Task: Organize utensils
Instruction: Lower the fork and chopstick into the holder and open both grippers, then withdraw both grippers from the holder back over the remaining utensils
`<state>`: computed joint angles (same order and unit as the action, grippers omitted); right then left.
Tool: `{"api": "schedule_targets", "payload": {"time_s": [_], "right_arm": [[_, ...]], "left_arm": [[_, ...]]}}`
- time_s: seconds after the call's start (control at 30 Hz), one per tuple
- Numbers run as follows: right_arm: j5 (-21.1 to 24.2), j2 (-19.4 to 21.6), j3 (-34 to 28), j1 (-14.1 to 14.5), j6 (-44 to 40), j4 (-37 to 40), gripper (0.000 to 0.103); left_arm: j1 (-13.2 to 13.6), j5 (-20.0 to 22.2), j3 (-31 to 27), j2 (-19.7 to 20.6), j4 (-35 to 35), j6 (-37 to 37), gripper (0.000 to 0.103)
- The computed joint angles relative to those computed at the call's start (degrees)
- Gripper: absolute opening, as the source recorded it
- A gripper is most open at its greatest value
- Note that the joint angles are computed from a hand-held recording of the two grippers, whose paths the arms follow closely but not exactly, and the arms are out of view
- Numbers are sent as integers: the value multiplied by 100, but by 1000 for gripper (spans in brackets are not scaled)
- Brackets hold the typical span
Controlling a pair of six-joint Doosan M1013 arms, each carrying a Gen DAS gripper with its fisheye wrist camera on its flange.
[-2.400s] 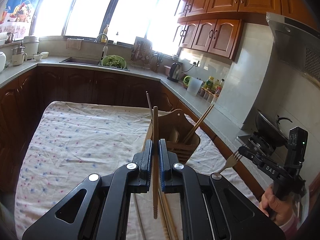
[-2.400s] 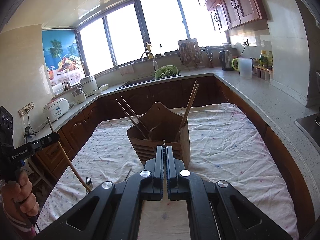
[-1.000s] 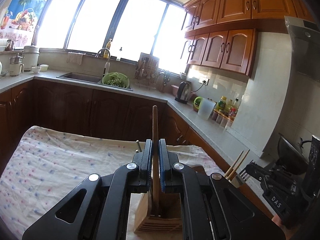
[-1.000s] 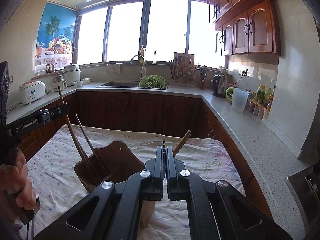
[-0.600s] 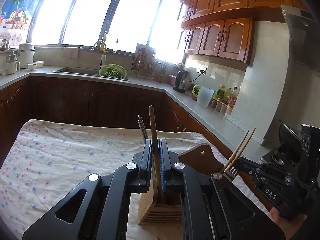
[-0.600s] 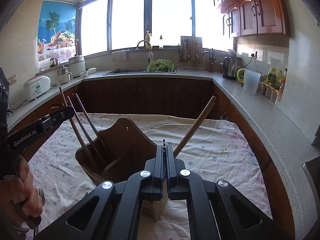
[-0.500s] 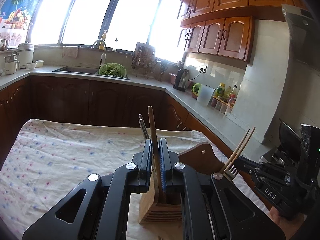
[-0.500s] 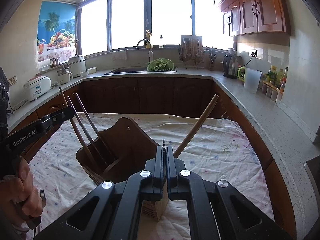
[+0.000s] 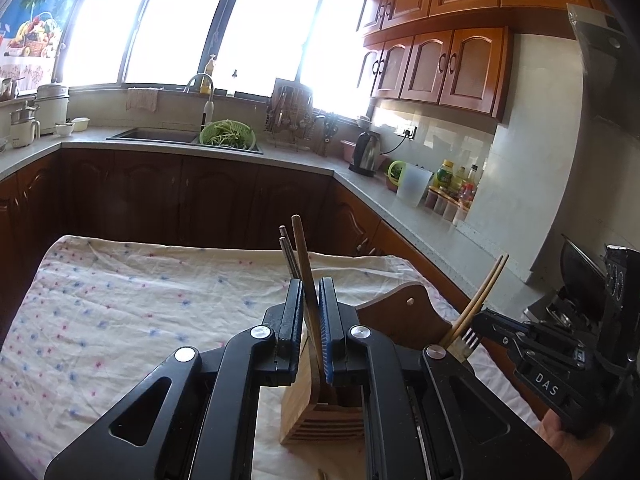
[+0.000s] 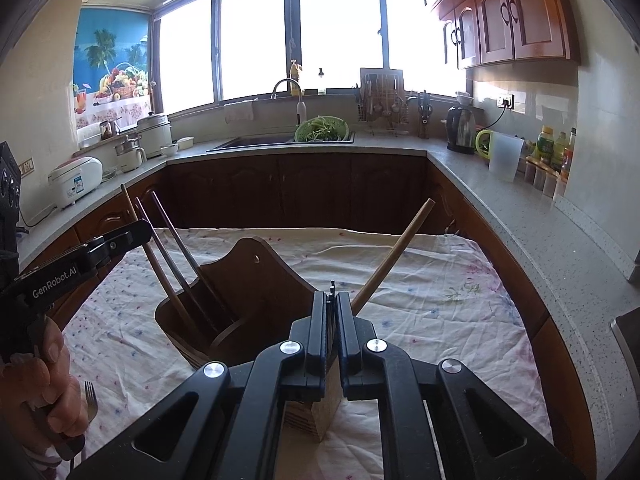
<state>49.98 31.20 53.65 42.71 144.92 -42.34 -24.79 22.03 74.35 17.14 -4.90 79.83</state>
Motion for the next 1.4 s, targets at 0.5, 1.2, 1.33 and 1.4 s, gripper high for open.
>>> {"api": "schedule_targets", "payload": {"time_s": [0.5,1.2,1.33,1.4], "right_arm": [[-377,-525,671,120,1518,-1102,49],[-903,-1249,2141,499,3080,-970,91],[-859,-1329,2361,616,3257,-959,91],[-833,-1365,2458,678,3316,-956,91]], "left_arm": [[-31,-374,495,-503,479,-627,67],[23,515,1811,-1361,1255,-1840,83],[-22,619,2010,-1506,1254,-1810,86],[-59,667,2106,-1578,1384,-1906,88]]}}
